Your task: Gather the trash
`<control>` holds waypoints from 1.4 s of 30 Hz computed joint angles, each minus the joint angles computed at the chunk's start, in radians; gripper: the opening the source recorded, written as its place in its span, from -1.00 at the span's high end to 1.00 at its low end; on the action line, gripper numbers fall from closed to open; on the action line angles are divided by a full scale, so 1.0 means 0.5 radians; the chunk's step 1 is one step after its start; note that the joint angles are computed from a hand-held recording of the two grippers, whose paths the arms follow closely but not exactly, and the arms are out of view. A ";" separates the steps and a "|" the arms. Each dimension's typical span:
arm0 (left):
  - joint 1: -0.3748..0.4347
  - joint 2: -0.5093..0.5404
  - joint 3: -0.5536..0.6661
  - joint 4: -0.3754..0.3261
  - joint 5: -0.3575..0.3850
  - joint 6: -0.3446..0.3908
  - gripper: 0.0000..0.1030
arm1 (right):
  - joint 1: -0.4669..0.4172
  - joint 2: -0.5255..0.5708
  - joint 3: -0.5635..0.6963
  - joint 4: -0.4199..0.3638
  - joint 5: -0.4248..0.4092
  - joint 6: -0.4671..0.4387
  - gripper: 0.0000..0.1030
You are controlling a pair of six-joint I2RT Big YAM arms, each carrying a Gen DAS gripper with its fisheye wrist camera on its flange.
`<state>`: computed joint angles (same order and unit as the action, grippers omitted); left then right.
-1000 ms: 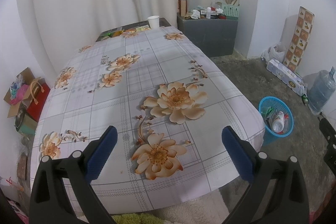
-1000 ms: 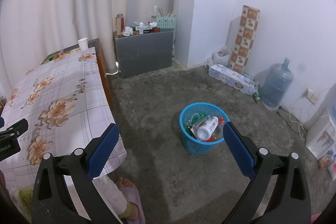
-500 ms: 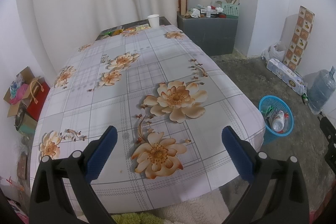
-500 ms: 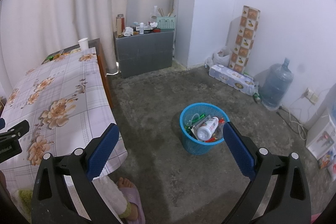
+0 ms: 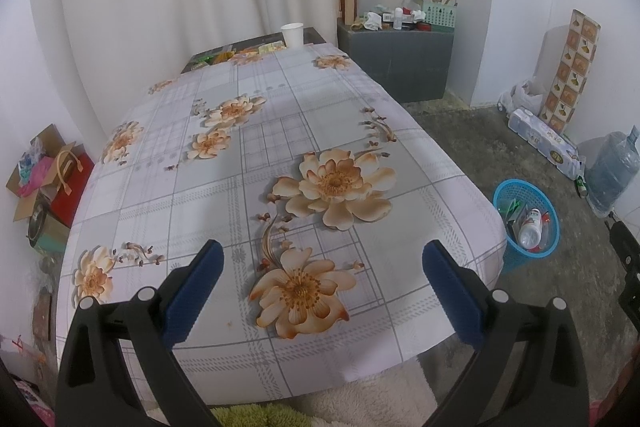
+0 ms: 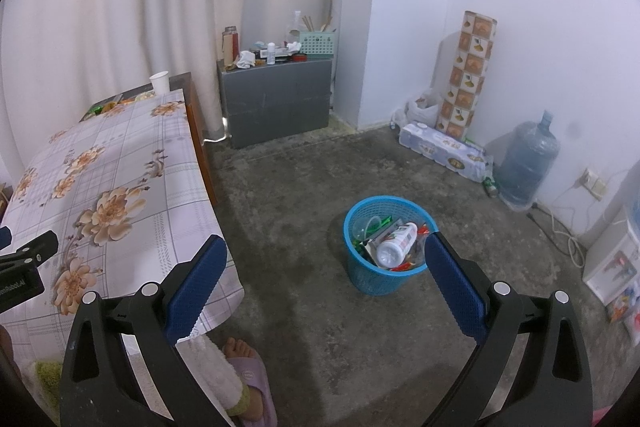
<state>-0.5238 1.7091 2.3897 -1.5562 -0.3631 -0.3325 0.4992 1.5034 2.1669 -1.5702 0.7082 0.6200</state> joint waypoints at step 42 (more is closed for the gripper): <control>0.009 0.021 0.034 -0.015 0.055 0.035 -0.89 | -0.003 0.006 0.014 -0.004 0.002 -0.001 -0.85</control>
<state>-0.5191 1.7196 2.4068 -1.5639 -0.3354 -0.3150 0.4977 1.5063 2.1741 -1.5721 0.7092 0.6196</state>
